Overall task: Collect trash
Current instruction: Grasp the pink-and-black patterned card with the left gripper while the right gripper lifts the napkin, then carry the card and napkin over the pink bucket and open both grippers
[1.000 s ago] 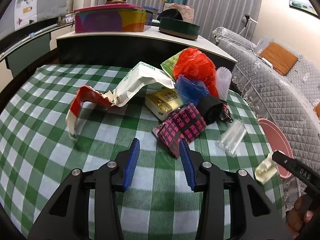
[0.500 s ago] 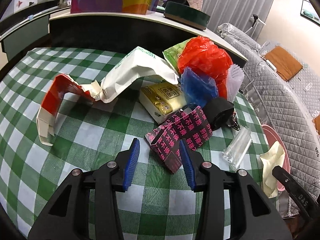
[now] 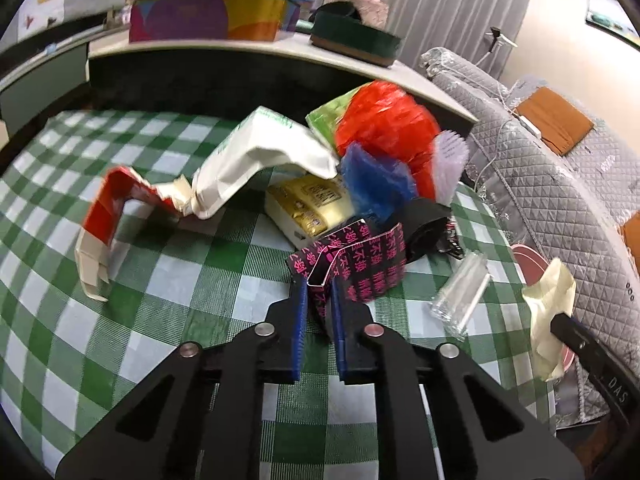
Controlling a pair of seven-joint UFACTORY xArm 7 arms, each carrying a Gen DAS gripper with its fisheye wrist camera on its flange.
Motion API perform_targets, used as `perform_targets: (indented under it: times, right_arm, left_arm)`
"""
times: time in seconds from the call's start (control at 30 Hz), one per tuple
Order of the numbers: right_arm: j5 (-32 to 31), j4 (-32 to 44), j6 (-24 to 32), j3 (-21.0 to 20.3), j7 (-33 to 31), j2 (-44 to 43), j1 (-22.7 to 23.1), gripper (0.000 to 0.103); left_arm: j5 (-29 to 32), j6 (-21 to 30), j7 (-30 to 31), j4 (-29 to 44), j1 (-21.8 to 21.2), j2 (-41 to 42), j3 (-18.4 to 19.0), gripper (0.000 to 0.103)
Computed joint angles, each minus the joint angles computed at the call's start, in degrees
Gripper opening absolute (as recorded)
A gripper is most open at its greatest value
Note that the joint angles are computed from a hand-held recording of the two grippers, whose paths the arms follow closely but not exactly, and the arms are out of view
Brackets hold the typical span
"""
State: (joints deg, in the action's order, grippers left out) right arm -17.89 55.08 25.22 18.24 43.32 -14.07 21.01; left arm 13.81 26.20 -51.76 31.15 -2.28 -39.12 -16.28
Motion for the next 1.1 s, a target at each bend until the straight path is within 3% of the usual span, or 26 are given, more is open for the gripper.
perform_targets:
  times: [0.3,0.63,0.9,1.1]
  right_arm:
    - [-1.40,-0.88,0.56,0.30,-0.93,-3.99,-1.02,0.014]
    - [4.84,0.47,6.35,-2.40,-8.75,-9.81,-1.59,0.014]
    - [9.38,7.26,12.64,-8.58,-24.18,-10.32,-4.62,0.014]
    - [11.66,6.45,9.83,-11.34,-29.82,-9.04,-9.41,0.014]
  left_arm:
    - [3.80,3.63,-0.27,1.38,1.04,-3.89,-3.16,0.009]
    - [4.16,7.60,0.99,5.34,-2.13,-5.91,-5.70,0.009]
    - [5.45,4.99,-0.88,15.36,-2.55,3.41,-10.06,0.009]
    - [12.97,3.85,-5.76,24.18,-1.38,14.79,-15.01,0.009]
